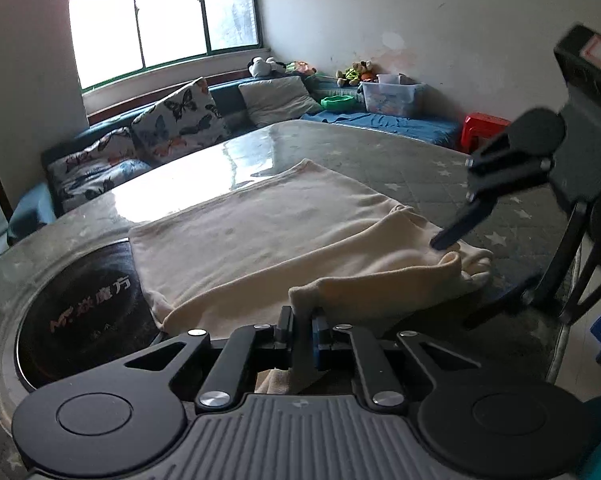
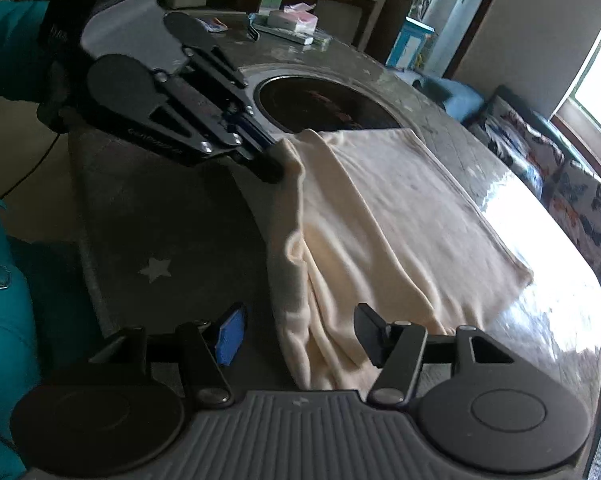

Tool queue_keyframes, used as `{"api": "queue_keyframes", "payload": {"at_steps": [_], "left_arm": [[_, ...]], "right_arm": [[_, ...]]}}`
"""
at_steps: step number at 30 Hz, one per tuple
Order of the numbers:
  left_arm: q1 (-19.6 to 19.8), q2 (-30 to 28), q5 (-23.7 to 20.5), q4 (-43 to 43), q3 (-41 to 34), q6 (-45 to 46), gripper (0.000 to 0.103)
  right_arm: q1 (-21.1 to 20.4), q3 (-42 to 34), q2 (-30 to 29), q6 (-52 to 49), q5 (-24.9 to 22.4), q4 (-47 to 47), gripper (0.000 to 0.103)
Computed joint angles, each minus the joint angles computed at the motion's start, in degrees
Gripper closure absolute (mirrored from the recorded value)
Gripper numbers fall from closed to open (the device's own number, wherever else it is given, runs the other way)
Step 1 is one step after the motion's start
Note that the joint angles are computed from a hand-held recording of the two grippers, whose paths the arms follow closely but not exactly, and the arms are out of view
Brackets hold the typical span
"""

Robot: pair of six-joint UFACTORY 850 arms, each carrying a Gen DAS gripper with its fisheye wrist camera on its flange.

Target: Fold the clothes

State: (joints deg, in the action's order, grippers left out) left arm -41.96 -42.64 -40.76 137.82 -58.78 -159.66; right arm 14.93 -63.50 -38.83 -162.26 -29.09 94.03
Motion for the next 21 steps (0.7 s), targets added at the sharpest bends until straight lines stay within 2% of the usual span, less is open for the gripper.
{"api": "queue_keyframes", "payload": {"at_steps": [1,2,4,5,6,9,16,17,18,21], "left_arm": [[-0.08,0.10,-0.06,-0.11,0.24,-0.03,0.092],[-0.16,0.21,-0.12,-0.21,0.49,-0.06,0.088],[-0.69,0.45,-0.98,-0.94,1.23,0.60,0.081],[-1.07,0.58,-1.68,-1.46,1.73,1.26,0.073],[-1.50,0.72,-2.60,-1.93,2.38,2.26,0.065],[-2.59,0.49,-4.25,-4.33,3.36,6.40,0.061],[-3.31,-1.28,-4.66,-8.74,2.95,14.08,0.061],[-3.40,-1.51,-5.09,-8.89,2.88,15.02,0.066],[-3.46,-1.70,-5.34,-9.30,2.74,15.74,0.078],[-3.00,-1.41,-4.73,-8.77,2.84,13.26,0.093]], "right_arm": [[0.40,-0.44,-0.59,0.42,0.59,0.44,0.053],[0.67,-1.12,-1.13,2.16,1.12,0.06,0.062],[1.00,-2.84,-2.14,7.72,2.02,-2.11,0.071],[0.94,-3.74,-2.52,11.05,1.89,-3.96,0.078],[0.73,-4.67,-2.81,14.61,1.33,-6.18,0.082],[-0.03,-7.04,-3.49,23.06,-0.69,-10.74,0.090],[-0.73,-8.55,-3.79,25.17,-2.75,-9.48,0.092],[-0.79,-8.40,-3.70,24.61,-2.97,-8.62,0.093],[-0.84,-8.13,-3.57,23.78,-3.20,-7.55,0.094],[-0.95,-7.25,-3.22,20.72,-3.94,-3.67,0.095]]}}
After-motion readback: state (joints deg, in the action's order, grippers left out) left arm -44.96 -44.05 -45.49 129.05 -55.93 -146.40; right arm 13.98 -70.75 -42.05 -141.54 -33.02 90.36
